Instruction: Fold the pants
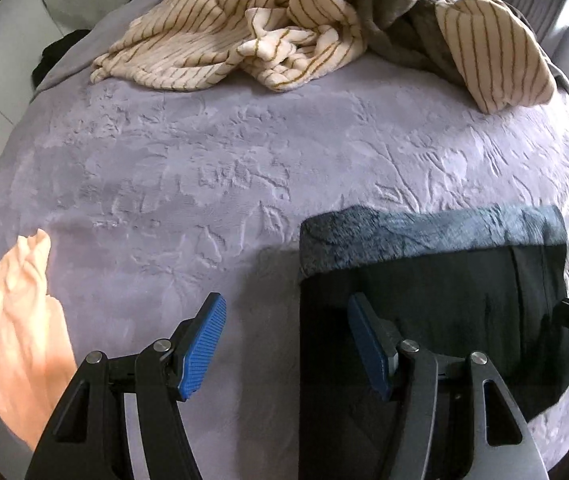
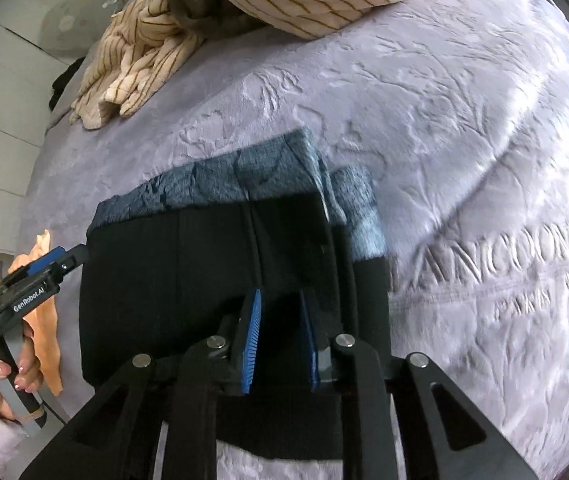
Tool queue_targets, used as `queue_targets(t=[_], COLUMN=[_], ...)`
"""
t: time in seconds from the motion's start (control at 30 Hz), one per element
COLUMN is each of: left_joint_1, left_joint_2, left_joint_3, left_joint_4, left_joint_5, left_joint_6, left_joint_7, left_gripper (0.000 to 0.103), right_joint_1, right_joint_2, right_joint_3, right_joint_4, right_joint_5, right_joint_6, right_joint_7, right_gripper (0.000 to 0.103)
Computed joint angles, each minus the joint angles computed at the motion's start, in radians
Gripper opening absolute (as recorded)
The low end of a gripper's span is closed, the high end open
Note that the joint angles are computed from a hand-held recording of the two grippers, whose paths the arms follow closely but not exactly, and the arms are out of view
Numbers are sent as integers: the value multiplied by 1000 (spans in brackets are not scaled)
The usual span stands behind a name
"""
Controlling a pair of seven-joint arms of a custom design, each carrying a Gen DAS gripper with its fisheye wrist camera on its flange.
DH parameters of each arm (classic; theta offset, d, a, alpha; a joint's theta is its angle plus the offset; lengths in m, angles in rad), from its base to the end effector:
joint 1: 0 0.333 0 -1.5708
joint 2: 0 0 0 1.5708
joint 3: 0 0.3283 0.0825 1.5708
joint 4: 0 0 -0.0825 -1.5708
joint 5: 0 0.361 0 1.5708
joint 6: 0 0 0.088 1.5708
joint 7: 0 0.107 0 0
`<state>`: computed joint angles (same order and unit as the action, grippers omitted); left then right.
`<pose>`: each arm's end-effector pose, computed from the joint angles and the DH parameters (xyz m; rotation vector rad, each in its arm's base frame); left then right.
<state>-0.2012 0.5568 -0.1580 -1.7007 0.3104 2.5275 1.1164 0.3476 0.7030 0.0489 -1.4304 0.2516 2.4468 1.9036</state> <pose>0.6485 -0.2301 0.3272 -1.9458 2.1478 -0.3083 0.6869 0.2785 0.3332 -1.8340 2.0713 0.1026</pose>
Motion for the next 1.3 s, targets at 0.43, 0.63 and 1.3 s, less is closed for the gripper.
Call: queue_targets(t=[0.43, 0.63, 1.3], left_joint_1=[-1, 1, -17], left_joint_2=[-99, -156, -258], left_joint_3=[-21, -46, -86], left_joint_4=[-121, -192, -331], left_joint_5=[0, -27, -158], left_joint_6=[-13, -18, -95], left_joint_7=[9, 43, 119], left_gripper=[91, 91, 103], right_joint_1=[22, 31, 82], right_joint_2=[-183, -235, -315], right_joint_3=[2, 16, 30], right_joint_4=[-268, -335, -464], right_joint_5=[26, 35, 11], right_joint_6=[105, 112, 117], right_joint_7=[88, 117, 169], right_gripper=[43, 56, 95])
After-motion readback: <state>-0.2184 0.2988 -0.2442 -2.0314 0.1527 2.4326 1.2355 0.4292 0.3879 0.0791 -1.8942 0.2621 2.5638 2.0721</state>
